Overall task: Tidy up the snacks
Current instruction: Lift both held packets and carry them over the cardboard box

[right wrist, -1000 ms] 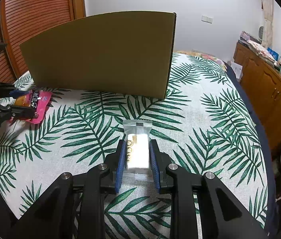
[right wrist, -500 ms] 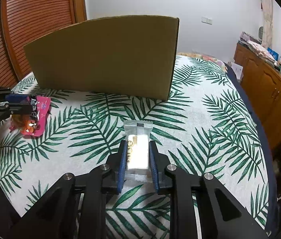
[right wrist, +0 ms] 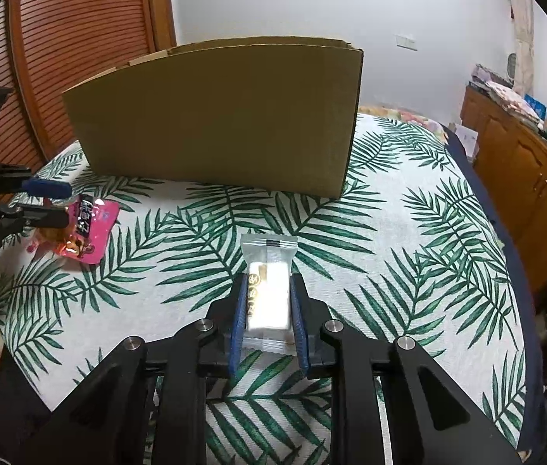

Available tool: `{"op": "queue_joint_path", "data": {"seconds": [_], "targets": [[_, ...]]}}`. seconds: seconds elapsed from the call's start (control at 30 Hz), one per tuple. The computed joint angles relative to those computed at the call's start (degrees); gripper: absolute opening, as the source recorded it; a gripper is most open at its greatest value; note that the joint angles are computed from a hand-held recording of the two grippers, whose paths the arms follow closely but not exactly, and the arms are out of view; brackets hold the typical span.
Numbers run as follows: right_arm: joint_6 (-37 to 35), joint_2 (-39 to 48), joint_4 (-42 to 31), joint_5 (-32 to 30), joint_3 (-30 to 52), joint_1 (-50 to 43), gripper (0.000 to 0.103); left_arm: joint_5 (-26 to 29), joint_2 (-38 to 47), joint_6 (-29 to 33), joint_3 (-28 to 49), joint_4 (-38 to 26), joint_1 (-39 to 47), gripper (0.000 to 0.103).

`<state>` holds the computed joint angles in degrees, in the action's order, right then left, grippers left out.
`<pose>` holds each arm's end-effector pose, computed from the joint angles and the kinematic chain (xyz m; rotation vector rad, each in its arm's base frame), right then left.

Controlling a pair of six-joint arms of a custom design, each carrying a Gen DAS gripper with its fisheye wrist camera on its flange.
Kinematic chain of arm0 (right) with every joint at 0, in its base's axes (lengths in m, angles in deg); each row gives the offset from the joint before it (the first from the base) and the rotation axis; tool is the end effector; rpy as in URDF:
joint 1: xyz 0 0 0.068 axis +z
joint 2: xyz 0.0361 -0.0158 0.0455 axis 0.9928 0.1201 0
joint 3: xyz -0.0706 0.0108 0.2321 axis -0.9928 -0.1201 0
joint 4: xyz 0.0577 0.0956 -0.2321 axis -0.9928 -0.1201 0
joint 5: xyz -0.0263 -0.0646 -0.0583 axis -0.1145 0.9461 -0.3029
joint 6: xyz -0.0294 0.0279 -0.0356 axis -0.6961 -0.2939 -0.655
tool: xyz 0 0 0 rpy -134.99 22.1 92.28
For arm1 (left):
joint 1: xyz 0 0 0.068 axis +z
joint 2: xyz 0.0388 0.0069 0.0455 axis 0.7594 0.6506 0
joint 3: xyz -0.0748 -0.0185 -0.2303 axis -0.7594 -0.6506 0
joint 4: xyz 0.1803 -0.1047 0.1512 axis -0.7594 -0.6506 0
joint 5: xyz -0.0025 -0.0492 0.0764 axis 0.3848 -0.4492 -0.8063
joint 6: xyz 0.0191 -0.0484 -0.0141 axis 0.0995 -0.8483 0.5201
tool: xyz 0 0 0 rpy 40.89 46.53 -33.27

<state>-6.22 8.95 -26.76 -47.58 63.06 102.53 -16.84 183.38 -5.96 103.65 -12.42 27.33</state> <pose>0.2365 0.0841 0.0608 -0.4071 2.3288 0.1855 0.2874 -0.1243 0.0845 0.7102 2.4558 -0.3628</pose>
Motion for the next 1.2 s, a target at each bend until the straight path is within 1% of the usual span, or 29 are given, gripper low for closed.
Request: {"op": "queue_joint_path", "data": {"seconds": [0.1,0.23,0.3,0.33,0.4,0.47,0.6,0.7,0.93,1.07,1.2], "targets": [[0.1,0.1,0.1,0.0,0.1,0.3,0.020,1.2,0.5,2.1,0.5,-2.4,0.5,0.053],[0.3,-0.1,0.2,-0.3,0.1,0.3,0.020,4.0,0.8,3.3,1.0,-3.5,1.9,0.053],[0.3,0.3,0.2,-0.5,0.4,0.4,0.020,7.1,2.9,4.0,2.7,-5.0,3.1,0.053],[0.3,0.5,0.1,-0.5,0.5,0.5,0.020,8.0,3.3,3.9,2.8,-4.6,3.5,0.053],[0.2,0.7,0.1,-0.4,0.7,0.6,0.020,9.5,3.5,3.4,3.0,-4.6,4.4,0.050],[0.0,0.9,0.0,-0.4,0.7,0.5,0.020,9.8,3.5,3.4,3.0,-4.5,4.7,0.047],[0.1,1.1,-0.1,-0.6,0.9,0.2,0.020,8.3,2.0,2.0,0.9,-2.5,4.3,0.043],[0.2,1.1,0.1,-0.9,0.8,-0.1,0.020,5.3,0.7,1.3,-1.2,-0.1,2.8,0.042],[0.4,-0.6,0.2,-1.2,-0.1,-0.1,0.020,1.4,-4.3,-1.3,-7.1,5.3,0.3,0.042],[0.2,-2.4,-0.5,-1.7,-0.4,-0.4,0.020,0.8,-9.1,-2.7,-8.8,5.8,-0.3,0.042],[0.1,-5.3,-2.2,-2.4,-0.1,-0.6,0.020,0.3,-13.0,-3.9,-8.1,4.9,-1.1,0.042]]}}
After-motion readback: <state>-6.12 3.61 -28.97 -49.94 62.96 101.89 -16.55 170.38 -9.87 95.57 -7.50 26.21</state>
